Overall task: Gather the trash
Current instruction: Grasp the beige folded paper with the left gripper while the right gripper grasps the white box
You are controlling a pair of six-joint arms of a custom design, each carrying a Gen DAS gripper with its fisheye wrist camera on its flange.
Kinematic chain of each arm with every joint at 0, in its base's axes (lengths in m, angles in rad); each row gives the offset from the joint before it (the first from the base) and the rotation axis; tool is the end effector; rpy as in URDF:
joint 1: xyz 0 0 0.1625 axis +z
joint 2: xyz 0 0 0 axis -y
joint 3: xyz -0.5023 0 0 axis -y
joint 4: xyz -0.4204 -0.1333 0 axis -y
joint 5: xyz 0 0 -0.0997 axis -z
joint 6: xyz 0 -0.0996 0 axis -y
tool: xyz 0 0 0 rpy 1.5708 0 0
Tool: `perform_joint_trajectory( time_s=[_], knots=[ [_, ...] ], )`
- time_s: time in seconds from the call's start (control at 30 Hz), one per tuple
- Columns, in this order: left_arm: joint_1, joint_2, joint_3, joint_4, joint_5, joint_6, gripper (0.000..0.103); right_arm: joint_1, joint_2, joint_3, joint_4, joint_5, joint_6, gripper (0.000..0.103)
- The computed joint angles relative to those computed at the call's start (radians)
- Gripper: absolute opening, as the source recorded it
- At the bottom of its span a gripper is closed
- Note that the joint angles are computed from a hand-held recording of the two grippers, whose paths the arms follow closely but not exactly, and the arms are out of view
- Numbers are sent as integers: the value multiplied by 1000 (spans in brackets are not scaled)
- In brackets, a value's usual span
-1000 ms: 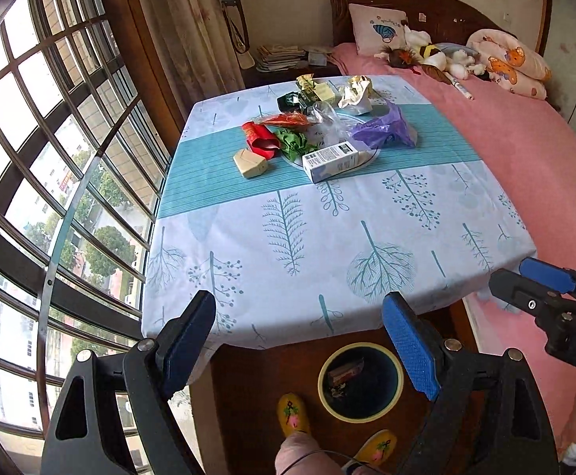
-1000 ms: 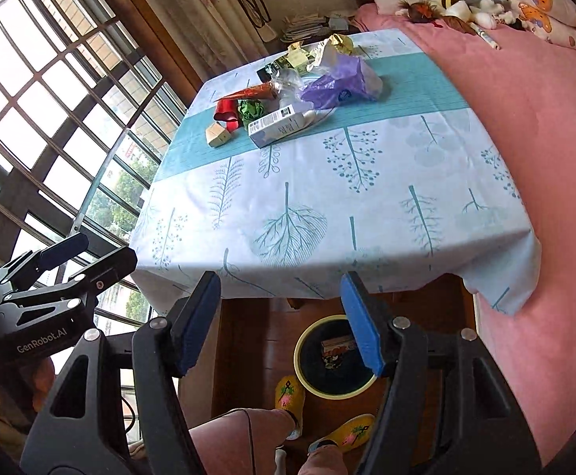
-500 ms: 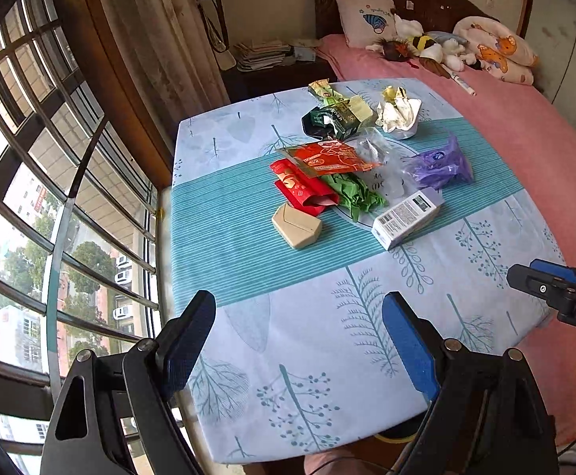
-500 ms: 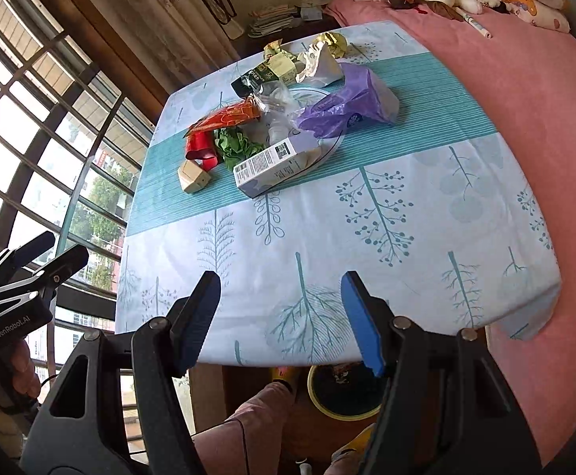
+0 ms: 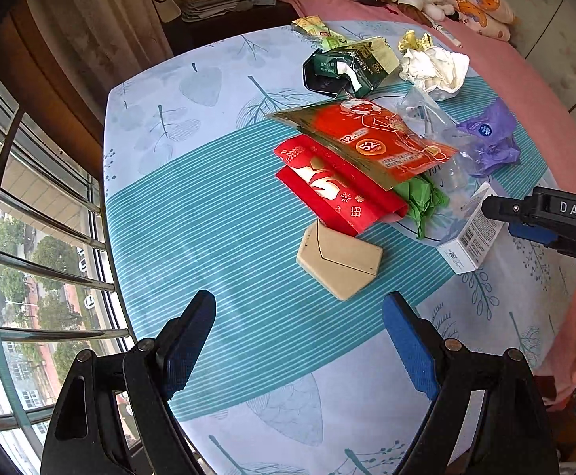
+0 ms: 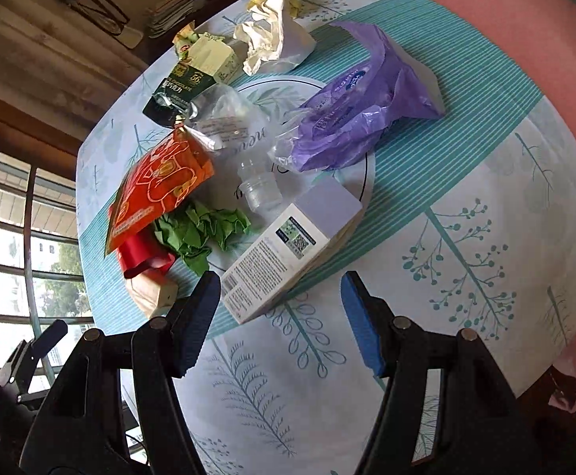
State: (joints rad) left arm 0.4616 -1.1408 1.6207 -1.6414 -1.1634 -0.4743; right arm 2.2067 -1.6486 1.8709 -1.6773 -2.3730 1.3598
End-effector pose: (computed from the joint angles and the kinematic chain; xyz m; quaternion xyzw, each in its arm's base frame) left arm -0.4937 -0.4386 0.3014 0.3384 0.8981 -0.0011 0.2808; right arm 0.3241 -0.3351 0.4903 -0.3043 -0.8675 0.2987 0.2561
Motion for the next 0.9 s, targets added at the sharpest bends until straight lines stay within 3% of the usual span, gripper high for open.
perform_joint_trajectory(
  time_s=[0.17, 0.37, 0.43, 0.5, 0.67, 0.77, 0.8, 0.9],
  knots=[
    [23, 38, 5, -33, -44, 50, 88, -77, 12, 14, -24, 17, 37, 60],
    [31, 72, 11, -47, -81, 89, 88, -117, 26, 36, -51, 39, 37, 59],
    [30, 81, 13, -50, -82, 99, 88, -107, 37, 33, -26, 17, 44, 50],
    [30, 91, 17, -55, -77, 100, 88, -100, 44, 26, 12, 9, 56, 33],
    [36, 111, 19, -59, -63, 84, 87, -83, 19, 48, 7, 29, 88, 32],
    [38, 116, 23, -74, -64, 80, 73, -75, 11, 59, 9, 39, 97, 32],
    [36, 115, 26, -81, -58, 85, 65, -72, 9, 61, 11, 40, 100, 32],
    [29, 114, 30, -81, -38, 81, 64, -67, 6, 65, 18, 45, 107, 32]
  ],
)
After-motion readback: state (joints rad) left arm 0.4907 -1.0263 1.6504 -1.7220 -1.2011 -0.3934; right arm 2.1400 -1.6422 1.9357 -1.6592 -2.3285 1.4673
